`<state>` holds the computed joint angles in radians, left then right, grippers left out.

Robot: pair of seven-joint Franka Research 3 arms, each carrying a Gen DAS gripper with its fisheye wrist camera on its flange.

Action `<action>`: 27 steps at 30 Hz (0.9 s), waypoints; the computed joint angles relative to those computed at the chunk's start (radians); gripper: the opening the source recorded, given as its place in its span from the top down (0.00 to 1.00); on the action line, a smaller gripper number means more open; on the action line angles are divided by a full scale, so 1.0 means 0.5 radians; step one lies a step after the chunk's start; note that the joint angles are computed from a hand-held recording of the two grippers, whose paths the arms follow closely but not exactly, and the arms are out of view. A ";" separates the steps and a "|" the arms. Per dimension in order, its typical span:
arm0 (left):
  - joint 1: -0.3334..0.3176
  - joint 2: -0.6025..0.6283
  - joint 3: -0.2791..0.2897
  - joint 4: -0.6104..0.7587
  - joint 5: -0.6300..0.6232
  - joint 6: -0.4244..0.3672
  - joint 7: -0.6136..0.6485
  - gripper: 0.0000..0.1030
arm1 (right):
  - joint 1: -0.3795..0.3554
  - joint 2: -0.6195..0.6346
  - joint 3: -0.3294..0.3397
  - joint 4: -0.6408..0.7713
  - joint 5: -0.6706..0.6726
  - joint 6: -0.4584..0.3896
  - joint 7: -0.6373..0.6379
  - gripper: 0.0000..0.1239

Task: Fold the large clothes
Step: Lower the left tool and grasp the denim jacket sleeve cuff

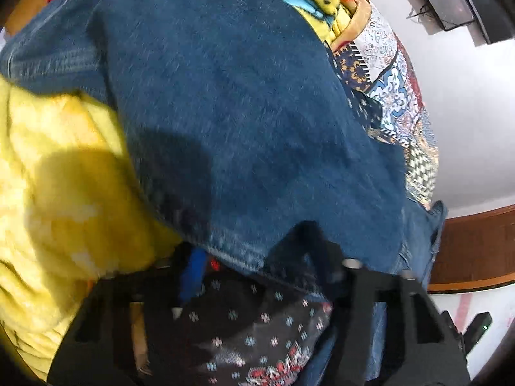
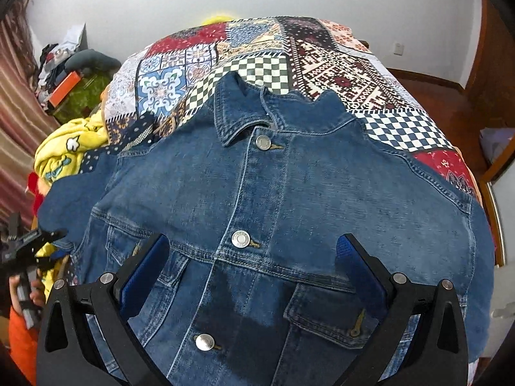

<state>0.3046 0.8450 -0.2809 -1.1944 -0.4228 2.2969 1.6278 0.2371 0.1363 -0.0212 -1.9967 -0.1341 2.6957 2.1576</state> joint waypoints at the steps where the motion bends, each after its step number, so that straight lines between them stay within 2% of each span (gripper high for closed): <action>1: -0.024 -0.022 0.017 -0.016 0.028 0.040 -0.001 0.56 | -0.001 0.000 0.006 -0.004 0.011 -0.007 -0.022 0.17; 3: -0.121 -0.134 0.092 -0.153 0.167 0.243 0.009 0.60 | -0.007 0.004 0.012 0.004 0.037 -0.039 -0.073 0.17; 6: -0.347 -0.362 0.254 -0.462 0.581 0.687 0.054 0.87 | -0.004 -0.018 0.014 -0.016 0.051 -0.069 -0.074 0.17; 7: -0.411 -0.412 0.289 -0.516 0.700 0.810 0.027 0.88 | -0.009 -0.036 0.021 -0.042 0.082 -0.059 -0.086 0.17; 9: -0.430 -0.493 0.267 -0.592 0.798 0.990 -0.011 0.88 | -0.019 -0.081 0.037 -0.097 0.154 -0.053 -0.123 0.17; 10: -0.405 -0.514 0.229 -0.601 0.809 1.031 -0.001 0.88 | -0.021 -0.103 0.041 -0.119 0.166 -0.056 -0.127 0.17; 11: -0.361 -0.538 0.142 -0.587 0.782 1.057 0.046 0.89 | -0.025 -0.136 0.045 -0.151 0.176 -0.057 -0.139 0.17; 13: -0.225 -0.560 -0.083 -0.541 0.648 1.012 0.231 0.93 | -0.034 -0.197 0.052 -0.206 0.168 -0.051 -0.129 0.17; 14: -0.187 -0.595 -0.150 -0.563 0.584 1.013 0.308 0.93 | -0.043 -0.240 0.055 -0.244 0.174 -0.038 -0.130 0.17; 19: -0.155 -0.702 -0.410 -0.651 0.341 0.982 0.786 0.93 | -0.108 -0.423 0.088 -0.429 0.172 0.059 -0.046 0.17; 21: -0.229 -0.749 -0.393 -0.740 0.344 0.963 0.886 0.93 | -0.133 -0.487 0.107 -0.490 0.167 0.073 -0.022 0.17; 23: -0.296 -0.761 -0.367 -0.788 0.334 0.848 0.958 0.93 | -0.157 -0.551 0.120 -0.556 0.186 0.095 -0.028 0.17; 26: -0.435 -0.730 -0.249 -0.795 0.371 0.521 0.904 0.93 | -0.191 -0.637 0.145 -0.638 0.211 0.116 -0.040 0.17; 27: -0.486 -0.736 -0.201 -0.815 0.390 0.464 0.863 0.93 | -0.210 -0.673 0.160 -0.674 0.197 0.125 -0.021 0.17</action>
<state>0.0616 0.4772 -0.3814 -1.6019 -0.2280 2.5288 2.0591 0.1320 -0.2001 0.0590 -2.3339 -0.0358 2.7582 2.1468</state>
